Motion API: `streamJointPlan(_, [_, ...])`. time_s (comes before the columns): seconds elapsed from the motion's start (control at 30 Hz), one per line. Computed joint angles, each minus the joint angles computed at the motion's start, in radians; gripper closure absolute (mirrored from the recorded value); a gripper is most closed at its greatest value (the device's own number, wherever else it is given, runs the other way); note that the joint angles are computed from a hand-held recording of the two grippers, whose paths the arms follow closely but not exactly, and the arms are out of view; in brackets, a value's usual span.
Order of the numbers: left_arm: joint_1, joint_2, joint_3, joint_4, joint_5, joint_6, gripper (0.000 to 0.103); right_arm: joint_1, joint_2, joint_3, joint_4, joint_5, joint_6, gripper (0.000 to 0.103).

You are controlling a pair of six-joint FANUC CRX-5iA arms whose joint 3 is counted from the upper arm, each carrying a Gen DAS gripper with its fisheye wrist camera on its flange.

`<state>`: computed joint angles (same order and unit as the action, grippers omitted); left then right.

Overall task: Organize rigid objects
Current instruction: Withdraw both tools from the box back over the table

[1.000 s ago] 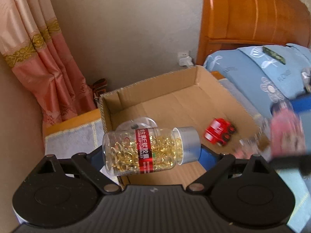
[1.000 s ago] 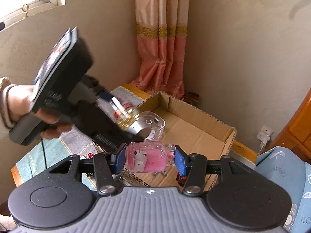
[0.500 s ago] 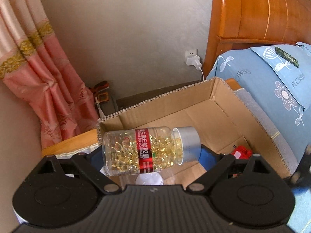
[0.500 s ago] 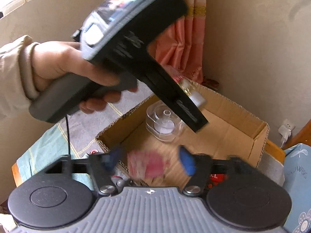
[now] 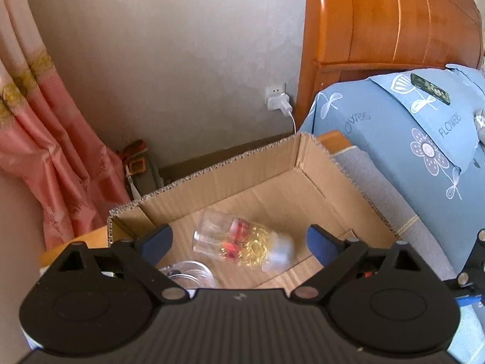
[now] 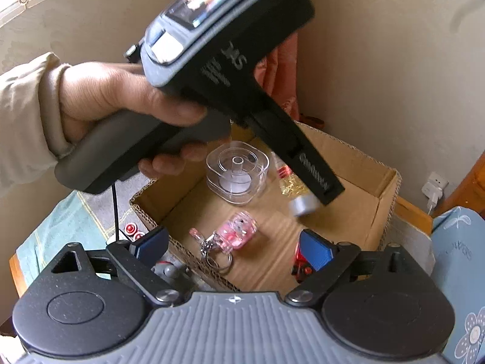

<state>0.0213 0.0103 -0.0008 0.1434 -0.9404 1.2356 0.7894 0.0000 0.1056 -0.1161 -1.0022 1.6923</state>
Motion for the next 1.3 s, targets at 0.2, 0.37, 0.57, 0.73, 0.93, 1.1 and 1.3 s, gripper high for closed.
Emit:
streamJointPlan(0.2, [0.006,-0.041,-0.01,-0.007,-0.024,-0.004,0.008,-0.001,-0.026,-0.046,0.032,0.031,-0.025,0.003])
streamJointPlan(0.37, [0.007,-0.099,-0.046,-0.025,-0.031,0.0,0.008,0.026,-0.079,-0.115,0.082,0.067,-0.098,0.0])
streamJointPlan(0.57, [0.014,-0.201,-0.118,-0.045,-0.034,-0.003,0.007,0.086,-0.162,-0.221,0.187,0.088,-0.221,0.0])
streamJointPlan(0.73, [0.016,-0.301,-0.191,-0.073,-0.034,-0.011,0.007,0.13,-0.24,-0.318,0.248,0.108,-0.329,0.0])
streamJointPlan(0.93, [0.045,-0.416,-0.296,-0.037,-0.054,-0.057,0.006,0.195,-0.338,-0.445,0.336,0.143,-0.476,0.0])
streamJointPlan(1.1, [0.071,-0.518,-0.393,-0.028,-0.037,-0.067,0.006,0.261,-0.401,-0.532,0.425,0.149,-0.591,0.0])
streamJointPlan(1.3, [0.048,-0.611,-0.482,-0.11,-0.004,0.035,0.006,0.328,-0.455,-0.628,0.502,0.179,-0.694,0.0])
